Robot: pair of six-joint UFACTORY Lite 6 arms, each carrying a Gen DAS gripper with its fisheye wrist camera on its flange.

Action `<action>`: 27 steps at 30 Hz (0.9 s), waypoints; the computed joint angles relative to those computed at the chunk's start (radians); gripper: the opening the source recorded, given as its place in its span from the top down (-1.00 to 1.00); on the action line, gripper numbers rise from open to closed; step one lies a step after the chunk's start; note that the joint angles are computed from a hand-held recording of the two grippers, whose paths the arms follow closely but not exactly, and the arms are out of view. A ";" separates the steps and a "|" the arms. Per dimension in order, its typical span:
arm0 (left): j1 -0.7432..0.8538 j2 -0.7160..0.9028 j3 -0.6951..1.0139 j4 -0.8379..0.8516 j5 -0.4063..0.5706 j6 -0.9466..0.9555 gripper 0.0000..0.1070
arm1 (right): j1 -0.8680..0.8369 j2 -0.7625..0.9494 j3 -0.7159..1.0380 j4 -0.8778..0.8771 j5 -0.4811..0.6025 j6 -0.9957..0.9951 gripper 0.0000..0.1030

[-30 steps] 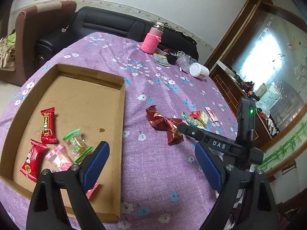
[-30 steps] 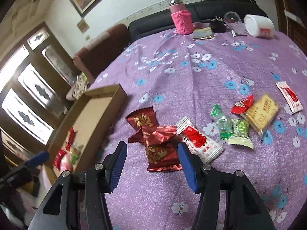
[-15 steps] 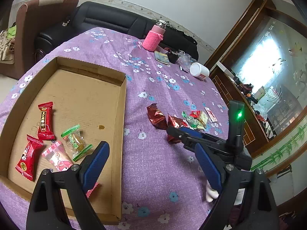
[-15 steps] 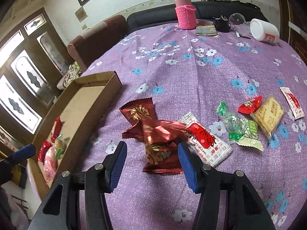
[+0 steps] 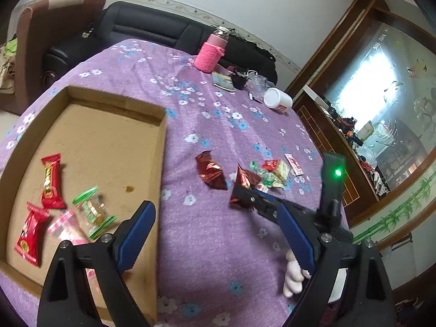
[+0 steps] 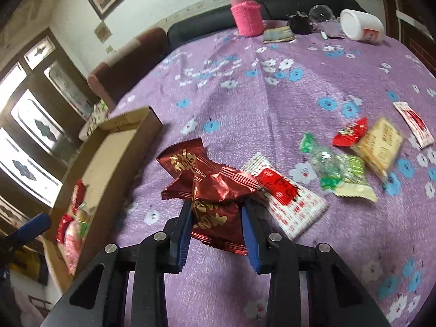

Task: Organize snacks
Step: 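Grasp the large red-and-gold wrapper with the right tool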

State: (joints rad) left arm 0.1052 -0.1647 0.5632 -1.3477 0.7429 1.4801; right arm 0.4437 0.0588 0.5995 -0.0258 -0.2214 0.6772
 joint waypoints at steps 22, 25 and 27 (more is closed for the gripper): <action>-0.476 0.631 0.552 0.060 -0.421 -0.314 -0.55 | -0.177 -0.345 -0.384 -0.317 -0.222 0.288 0.27; -0.497 0.677 0.584 0.100 -0.430 -0.342 -0.28 | -0.182 -0.362 -0.398 -0.321 -0.231 0.296 0.27; -0.508 0.704 0.602 0.117 -0.437 -0.355 -0.08 | -0.187 -0.365 -0.402 -0.329 -0.237 0.302 0.27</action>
State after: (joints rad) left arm -0.4027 0.5389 1.1653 -1.2306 0.3059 1.1250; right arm 0.2565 -0.3065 0.1972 -0.3545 -0.4584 0.9788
